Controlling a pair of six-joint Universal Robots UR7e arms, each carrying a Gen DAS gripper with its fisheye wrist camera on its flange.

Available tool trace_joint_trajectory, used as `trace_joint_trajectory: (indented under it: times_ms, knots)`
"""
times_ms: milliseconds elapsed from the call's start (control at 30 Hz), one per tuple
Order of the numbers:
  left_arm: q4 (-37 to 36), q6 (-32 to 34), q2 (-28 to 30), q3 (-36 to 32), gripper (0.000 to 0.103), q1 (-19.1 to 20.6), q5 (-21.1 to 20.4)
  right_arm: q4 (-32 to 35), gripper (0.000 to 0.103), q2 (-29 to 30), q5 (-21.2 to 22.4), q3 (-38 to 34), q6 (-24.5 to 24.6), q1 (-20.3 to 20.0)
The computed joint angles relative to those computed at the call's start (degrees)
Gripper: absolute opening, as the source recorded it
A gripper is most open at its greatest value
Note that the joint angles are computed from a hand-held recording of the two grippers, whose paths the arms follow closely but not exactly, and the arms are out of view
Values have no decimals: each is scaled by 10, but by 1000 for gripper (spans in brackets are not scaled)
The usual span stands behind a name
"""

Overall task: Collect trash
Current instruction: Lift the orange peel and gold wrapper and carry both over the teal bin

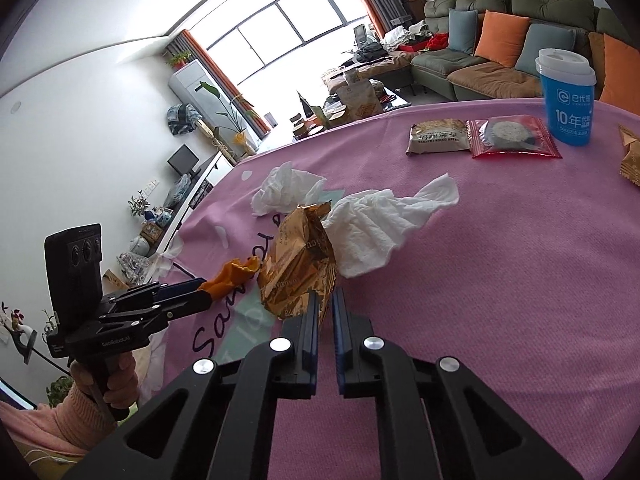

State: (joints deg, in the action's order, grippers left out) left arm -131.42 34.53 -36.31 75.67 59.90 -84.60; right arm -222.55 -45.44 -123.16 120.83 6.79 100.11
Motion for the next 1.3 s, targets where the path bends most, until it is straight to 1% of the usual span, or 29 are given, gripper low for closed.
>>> trace_joint_trajectory:
  times_ms: [33,67,100,167,200,233,267,300,367,400,600,867,1067,1300]
  knots:
    - [1,1,0,0,39,0,0,1,26,-3,17,2,4,-5]
    - [2,2,0,0,39,0,0,0,38,-2,20,0,5,-7]
    - [1,3,0,1,40,-1,1,4,39,0,16,-5,4,-6]
    - [1,4,0,2,39,-1,2,15,39,0,22,-13,3,-9]
    - [2,3,1,2,39,-2,4,19,39,4,19,-18,7,-5]
    - [3,1,3,0,38,-3,8,31,38,3,19,-24,9,-6]
    - [4,-1,4,-1,34,-3,11,42,32,3,18,-28,12,-6]
    - [6,-3,5,-2,27,-3,13,49,20,5,18,-30,13,-5]
    - [5,-7,7,-5,20,-2,16,58,8,8,18,-34,14,-4]
    - [8,-9,8,-8,19,-1,14,57,6,10,14,-36,13,-1]
    - [4,-8,1,-6,17,5,4,25,3,18,14,-36,-4,11]
    - [-31,2,-37,23,17,15,1,22,3,28,23,-57,-23,30]
    - [-46,-1,-67,32,17,29,-3,48,3,41,39,-91,-32,40]
    - [-62,-14,-98,35,17,51,-2,105,3,65,68,-148,-46,48]
